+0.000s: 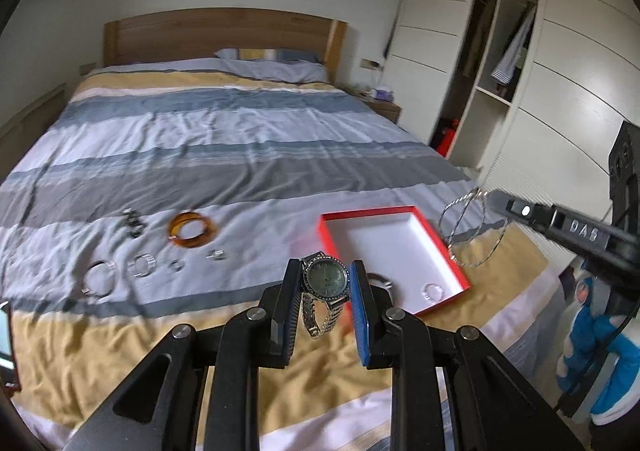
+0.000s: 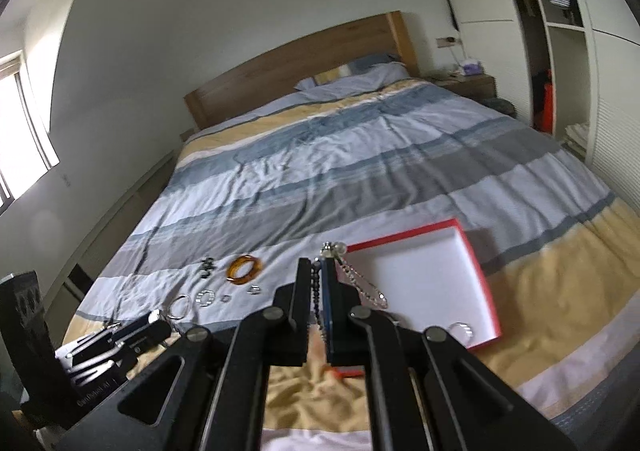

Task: Organize jewelry
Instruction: 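Carry the watch and necklace into the red box and open both tools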

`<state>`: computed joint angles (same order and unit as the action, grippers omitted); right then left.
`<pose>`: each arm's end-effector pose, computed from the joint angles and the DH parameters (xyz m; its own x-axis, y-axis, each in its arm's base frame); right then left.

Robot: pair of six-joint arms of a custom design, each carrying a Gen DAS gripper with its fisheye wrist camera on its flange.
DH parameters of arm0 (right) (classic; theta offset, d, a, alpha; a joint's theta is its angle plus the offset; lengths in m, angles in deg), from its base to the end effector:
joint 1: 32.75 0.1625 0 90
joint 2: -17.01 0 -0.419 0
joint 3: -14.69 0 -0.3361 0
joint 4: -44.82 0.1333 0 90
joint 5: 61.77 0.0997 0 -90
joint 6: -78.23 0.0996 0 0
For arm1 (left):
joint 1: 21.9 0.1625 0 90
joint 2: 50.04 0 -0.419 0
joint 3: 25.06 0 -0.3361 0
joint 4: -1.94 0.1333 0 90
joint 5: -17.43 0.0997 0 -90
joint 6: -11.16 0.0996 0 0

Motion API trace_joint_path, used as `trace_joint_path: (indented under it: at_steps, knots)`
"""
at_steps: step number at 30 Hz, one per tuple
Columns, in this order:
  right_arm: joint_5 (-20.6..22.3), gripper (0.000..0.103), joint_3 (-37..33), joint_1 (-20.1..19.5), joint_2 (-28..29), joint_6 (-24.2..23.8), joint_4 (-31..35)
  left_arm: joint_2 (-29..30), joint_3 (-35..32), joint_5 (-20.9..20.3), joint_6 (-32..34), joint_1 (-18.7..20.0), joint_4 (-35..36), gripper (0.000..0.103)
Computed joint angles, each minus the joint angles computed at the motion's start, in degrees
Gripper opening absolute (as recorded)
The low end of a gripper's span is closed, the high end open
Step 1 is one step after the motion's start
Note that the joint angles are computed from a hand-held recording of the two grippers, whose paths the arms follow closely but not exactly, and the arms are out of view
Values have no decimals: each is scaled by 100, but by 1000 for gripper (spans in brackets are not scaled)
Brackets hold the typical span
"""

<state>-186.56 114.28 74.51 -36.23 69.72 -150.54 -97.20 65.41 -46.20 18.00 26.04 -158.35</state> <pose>0.2523 -0.5543 0.2983 -0.8966 0.1482 0.4174 -0.2886 0.5194 -0.8043 -0.3095 -0.6081 0.2049 -0.7234 0.5262 -0.4470 0.6880 0.6033 -0.4033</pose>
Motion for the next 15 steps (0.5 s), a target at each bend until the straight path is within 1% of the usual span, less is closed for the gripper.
trace_joint_path:
  at_steps: [4, 8, 15]
  knots:
    - [-11, 4, 59, -296, -143, -29, 162, 502, -492, -214, 31, 18, 181, 23]
    - [45, 4, -4, -598, -181, -101, 350, 1102, -1167, -360, 116, 77, 481, 23]
    - [261, 5, -452, -1110, 19, -194, 722, 2133, -2517, -468, 279, 225, 1089, 23]
